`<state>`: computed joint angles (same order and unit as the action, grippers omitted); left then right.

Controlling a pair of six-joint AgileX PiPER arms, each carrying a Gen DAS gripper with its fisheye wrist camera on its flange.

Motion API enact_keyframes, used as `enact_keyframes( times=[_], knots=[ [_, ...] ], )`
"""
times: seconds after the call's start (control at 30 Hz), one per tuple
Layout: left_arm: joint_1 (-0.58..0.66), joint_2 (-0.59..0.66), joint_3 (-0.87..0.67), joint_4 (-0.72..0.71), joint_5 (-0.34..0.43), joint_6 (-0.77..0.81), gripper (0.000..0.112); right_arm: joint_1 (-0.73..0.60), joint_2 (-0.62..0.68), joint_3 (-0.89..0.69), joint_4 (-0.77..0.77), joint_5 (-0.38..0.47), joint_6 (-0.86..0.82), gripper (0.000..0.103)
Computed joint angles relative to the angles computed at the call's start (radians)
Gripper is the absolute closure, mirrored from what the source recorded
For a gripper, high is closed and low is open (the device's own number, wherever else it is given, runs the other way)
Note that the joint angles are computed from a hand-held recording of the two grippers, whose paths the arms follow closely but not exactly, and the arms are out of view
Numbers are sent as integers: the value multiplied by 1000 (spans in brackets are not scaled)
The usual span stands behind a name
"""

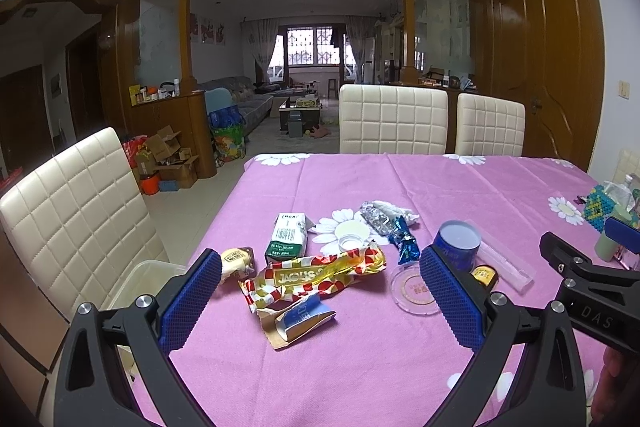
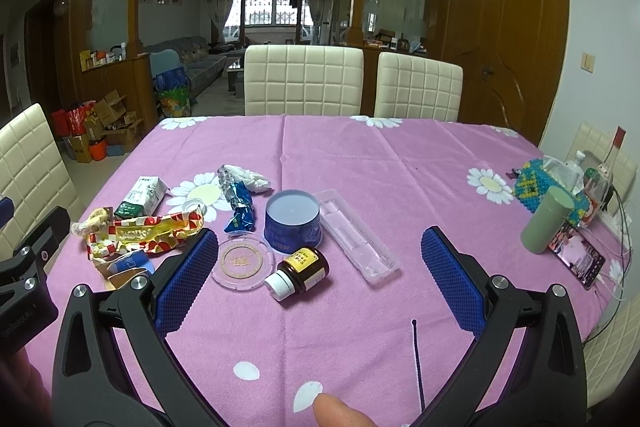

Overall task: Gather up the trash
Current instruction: 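Grasp the torn blue paper box with left tool while right tool grasps the brown bottle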

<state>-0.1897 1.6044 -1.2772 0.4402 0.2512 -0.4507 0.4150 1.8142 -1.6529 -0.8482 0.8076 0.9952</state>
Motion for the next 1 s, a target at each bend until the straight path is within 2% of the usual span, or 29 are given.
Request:
enact_keyframes(
  times=[0.1,0.2,0.27,0.33,0.47,0.6,0.67,0.73,0.9,1.0],
  knots=[
    [20,47,-8,-40,-3,39,15,-35,34,-1,56,-35,-54,3],
    [48,118,-45,-182,32,191,15,-98,81,0,201,-80,-180,4],
    [68,169,-65,-270,49,287,15,-124,107,8,237,-96,-210,7],
    [69,210,-91,-243,73,261,15,-146,151,-5,247,-87,-232,8],
    [74,297,-176,-306,137,317,15,-192,229,-71,272,-51,-255,8],
    [64,366,-243,-188,183,185,15,-224,265,-117,332,-61,-284,8],
    [70,384,-263,-175,196,159,15,-221,288,-158,405,-76,-364,8],
    [84,408,-297,-229,222,206,15,-208,313,-205,448,-72,-428,7],
    [95,479,-398,-299,310,275,15,-181,472,-451,479,70,-509,7],
    [92,500,-423,-300,326,295,16,-181,542,-555,505,136,-532,8]
  ],
)
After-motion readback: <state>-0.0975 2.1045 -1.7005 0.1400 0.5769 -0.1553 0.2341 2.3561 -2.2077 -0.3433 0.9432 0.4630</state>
